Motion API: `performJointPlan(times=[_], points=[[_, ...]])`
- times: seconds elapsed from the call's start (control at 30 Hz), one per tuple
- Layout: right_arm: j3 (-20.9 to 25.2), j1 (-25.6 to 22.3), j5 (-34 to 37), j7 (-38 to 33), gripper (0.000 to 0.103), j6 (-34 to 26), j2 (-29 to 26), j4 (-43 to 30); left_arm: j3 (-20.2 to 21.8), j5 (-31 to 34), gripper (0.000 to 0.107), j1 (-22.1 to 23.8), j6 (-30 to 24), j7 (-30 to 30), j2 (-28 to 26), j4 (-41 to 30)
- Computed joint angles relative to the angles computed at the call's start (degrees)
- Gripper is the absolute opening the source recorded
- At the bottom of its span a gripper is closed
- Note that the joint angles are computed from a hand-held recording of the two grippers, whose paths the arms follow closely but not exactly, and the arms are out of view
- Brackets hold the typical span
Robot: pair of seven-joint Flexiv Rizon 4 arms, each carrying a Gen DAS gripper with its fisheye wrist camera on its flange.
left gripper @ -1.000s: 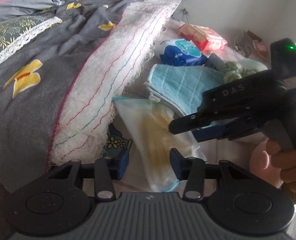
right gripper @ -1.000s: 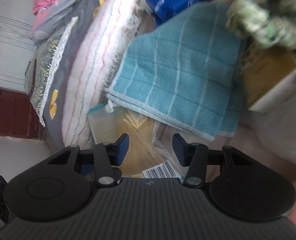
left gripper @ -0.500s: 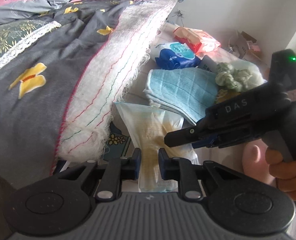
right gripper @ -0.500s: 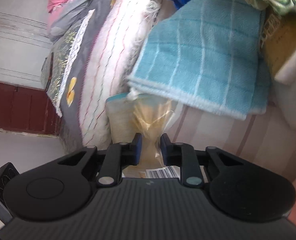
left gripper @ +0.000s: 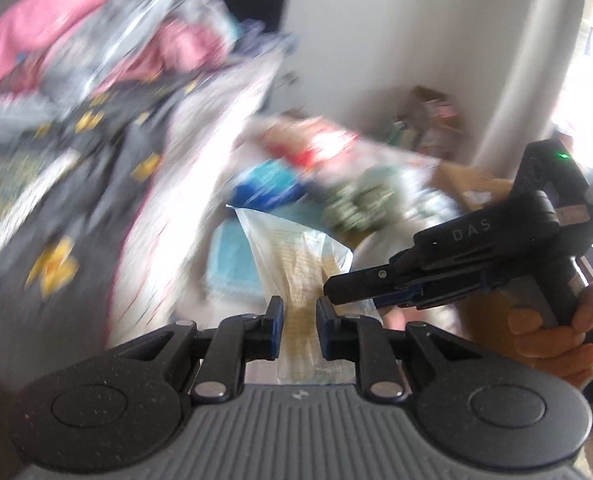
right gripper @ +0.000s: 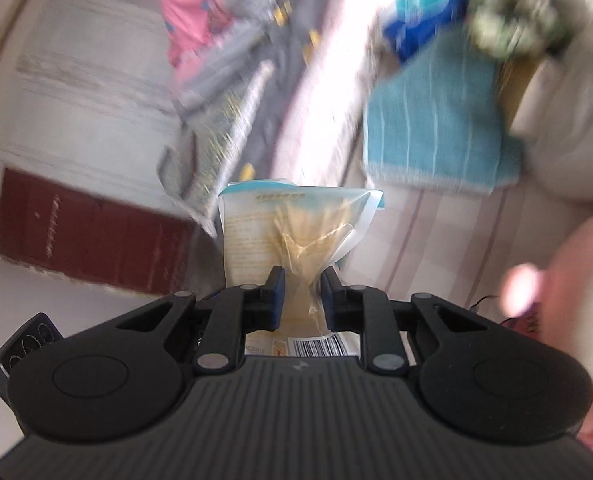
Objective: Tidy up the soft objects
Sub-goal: 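Carry the cotton-swab bag into the cardboard box and open the right tool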
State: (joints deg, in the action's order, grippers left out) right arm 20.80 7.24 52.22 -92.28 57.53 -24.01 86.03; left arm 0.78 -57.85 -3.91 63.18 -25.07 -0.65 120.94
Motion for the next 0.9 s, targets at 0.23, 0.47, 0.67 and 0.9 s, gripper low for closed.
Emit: performJointPlan(times=[0.23,0.47,0.67,0.9], points=[[-3.4,-5.5,5.9,-4.8,0.018,7.4,11.7,9.9,-5.3,-3.4,0.018,-4.8,-2.4,5.5,-3.9,-8.0],[-12.4,-7.0,-2.5,2.7,0.018,11.3,18.7,19.1,-11.4,4.9,0.018,-8.5,-8.4,-2.5,-15.6,-21.9],[-17.7,-9.6,-17.3,11.5,0.017,11.8,16.4,20.8,-15.1,15.1,0.019,-11.6,-12.3,-12.6,-27.7,-35.9],[-25.1,-9.2,-43.6,24.4,0.015,13.3,6.3,18.7,-14.5,26.7,0.035,-14.3,-12.6,-22.5,-36.4,-46.7]])
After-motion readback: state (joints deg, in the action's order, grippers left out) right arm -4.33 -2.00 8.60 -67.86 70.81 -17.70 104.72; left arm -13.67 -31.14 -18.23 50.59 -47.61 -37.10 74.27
